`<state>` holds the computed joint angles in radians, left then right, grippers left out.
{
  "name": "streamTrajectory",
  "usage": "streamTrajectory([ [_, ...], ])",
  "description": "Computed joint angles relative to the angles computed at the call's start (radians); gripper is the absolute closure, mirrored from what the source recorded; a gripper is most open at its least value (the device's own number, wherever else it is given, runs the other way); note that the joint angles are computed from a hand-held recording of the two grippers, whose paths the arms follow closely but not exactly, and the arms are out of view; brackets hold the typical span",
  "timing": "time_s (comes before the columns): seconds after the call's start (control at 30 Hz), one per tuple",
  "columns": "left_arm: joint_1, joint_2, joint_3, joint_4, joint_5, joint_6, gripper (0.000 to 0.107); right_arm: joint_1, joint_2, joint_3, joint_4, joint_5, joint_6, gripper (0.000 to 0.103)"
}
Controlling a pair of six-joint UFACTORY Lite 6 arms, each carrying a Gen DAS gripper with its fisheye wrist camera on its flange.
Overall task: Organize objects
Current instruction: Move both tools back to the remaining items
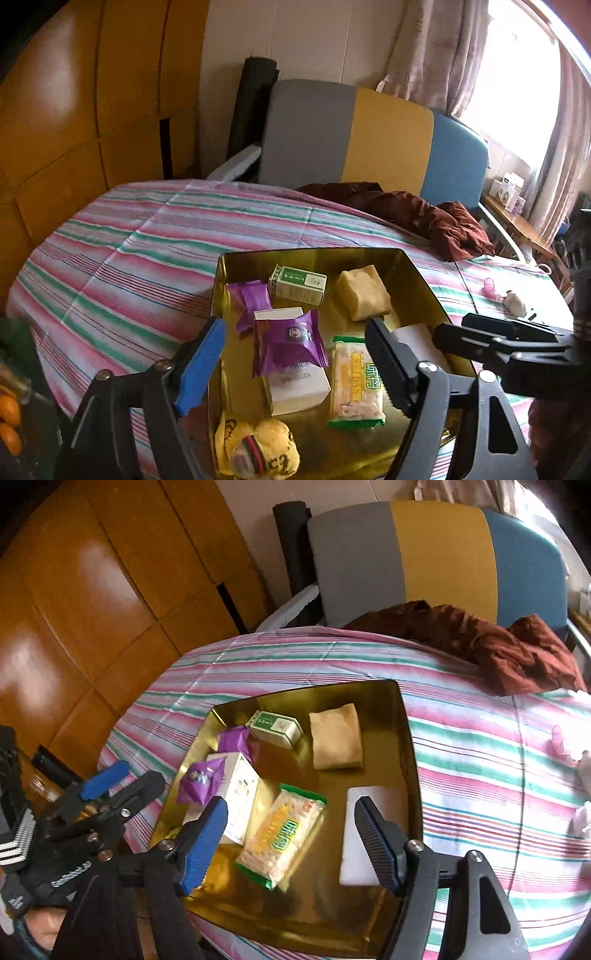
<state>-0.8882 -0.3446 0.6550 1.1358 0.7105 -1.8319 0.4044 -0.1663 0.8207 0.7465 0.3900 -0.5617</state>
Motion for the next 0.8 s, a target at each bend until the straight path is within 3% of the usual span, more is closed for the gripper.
streamTrajectory([
  [0.2, -0.127, 0.03, 0.04, 0.02, 0.138, -0.036, 0.022, 0.056, -0.083, -0.054, -0.229, -0.053, 0.223, 0.03],
  [0.5, -0.204, 0.058, 0.074, 0.007, 0.192, -0.045, 0.021, 0.09, -0.187, -0.118, -0.515, -0.069, 0.489, 0.03],
  [0.8, -0.247, 0.101, 0.117, 0.008, 0.191, -0.039, 0.021, 0.014, -0.259, -0.178, -0.537, -0.044, 0.488, 0.03],
])
